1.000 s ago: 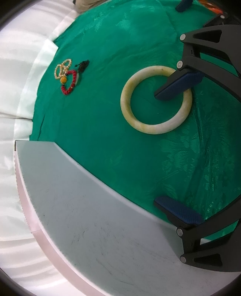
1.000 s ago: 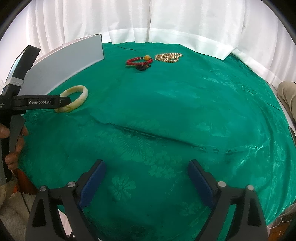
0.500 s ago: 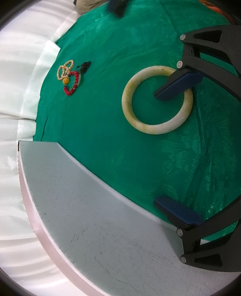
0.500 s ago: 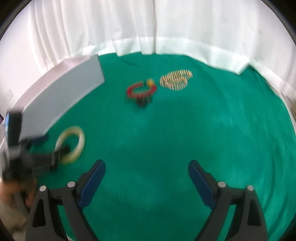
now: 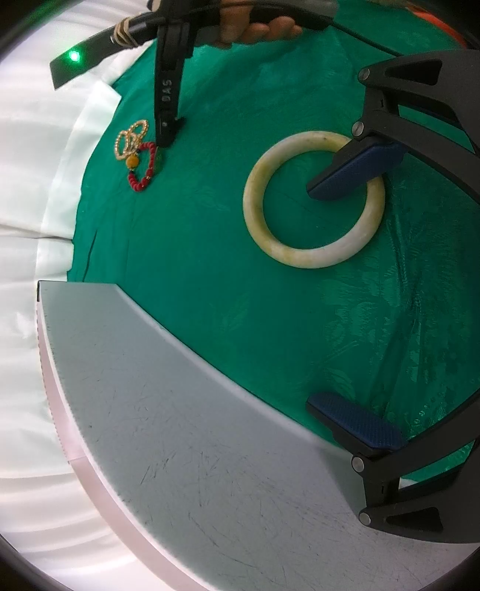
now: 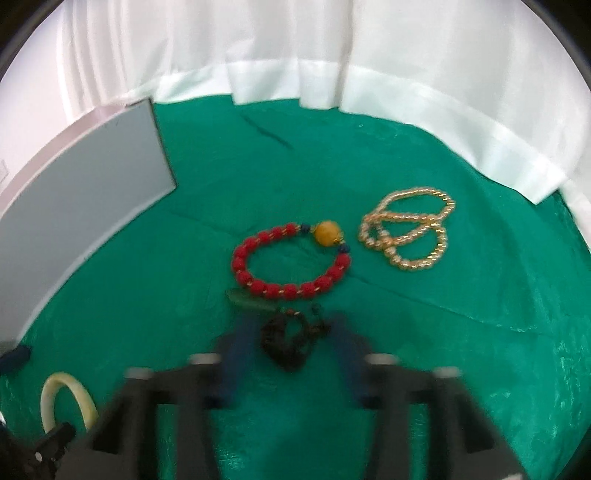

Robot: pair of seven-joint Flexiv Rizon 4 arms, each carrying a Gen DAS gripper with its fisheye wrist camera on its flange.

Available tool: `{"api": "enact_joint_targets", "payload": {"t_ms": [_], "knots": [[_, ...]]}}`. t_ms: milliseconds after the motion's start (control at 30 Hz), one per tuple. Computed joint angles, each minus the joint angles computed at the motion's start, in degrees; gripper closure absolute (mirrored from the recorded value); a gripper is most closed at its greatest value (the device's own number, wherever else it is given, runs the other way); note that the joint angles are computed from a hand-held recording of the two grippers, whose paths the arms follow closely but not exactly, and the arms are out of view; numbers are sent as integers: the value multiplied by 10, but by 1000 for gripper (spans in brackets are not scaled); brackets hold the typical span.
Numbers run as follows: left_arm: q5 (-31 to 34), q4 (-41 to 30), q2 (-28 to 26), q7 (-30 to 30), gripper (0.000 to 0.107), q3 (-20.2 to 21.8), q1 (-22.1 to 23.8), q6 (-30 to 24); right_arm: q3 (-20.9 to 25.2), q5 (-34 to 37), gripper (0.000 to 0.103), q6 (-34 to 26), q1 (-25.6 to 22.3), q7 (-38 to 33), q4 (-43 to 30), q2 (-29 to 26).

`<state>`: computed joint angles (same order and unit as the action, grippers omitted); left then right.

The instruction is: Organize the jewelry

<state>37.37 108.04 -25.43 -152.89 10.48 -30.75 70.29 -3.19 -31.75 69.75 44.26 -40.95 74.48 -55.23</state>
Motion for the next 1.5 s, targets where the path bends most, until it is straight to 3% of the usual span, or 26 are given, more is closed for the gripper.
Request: {"api": "enact_joint_targets", "payload": {"t_ms": [233,467,700,767,900,1000,1100,1200,1300,1367,1400,1433,1467,1500], "knots": [[1,0,0,-1,4,-1,1,0,-12,-1,83,71,5,39,109,64],[1,0,-1,-1,4,-1,1,0,13,21,83,130,-7,47,233,139],[-3,1,0,4,4,-3,3,1,-10,46,83,200,23,82,331,190],[-15,5,2,21,4,-11,12,2,-17,56,83,214,32,86,348,197],[-92,52,20,122,5,-61,69,47,-52,76,82,241,62,90,382,210],[-138,86,31,164,5,-70,82,92,-118,84,80,247,119,87,410,218],[-174,99,30,198,5,-73,81,110,-137,82,60,233,138,78,416,218],[-195,92,22,223,9,-65,65,115,-155,72,57,222,155,71,416,220],[-227,90,17,250,30,-67,58,120,-161,50,57,206,160,63,408,218],[-225,68,12,251,68,-39,27,82,-152,34,57,186,153,62,400,216],[-187,47,11,224,82,-20,7,52,-148,23,57,172,150,63,395,215],[-176,45,12,217,91,-15,4,50,-152,14,77,173,154,70,399,217],[-200,59,14,237,96,-26,17,71,-150,7,87,172,151,76,401,220],[-246,83,18,271,97,-55,45,106,-148,3,87,177,149,84,405,224]]}}
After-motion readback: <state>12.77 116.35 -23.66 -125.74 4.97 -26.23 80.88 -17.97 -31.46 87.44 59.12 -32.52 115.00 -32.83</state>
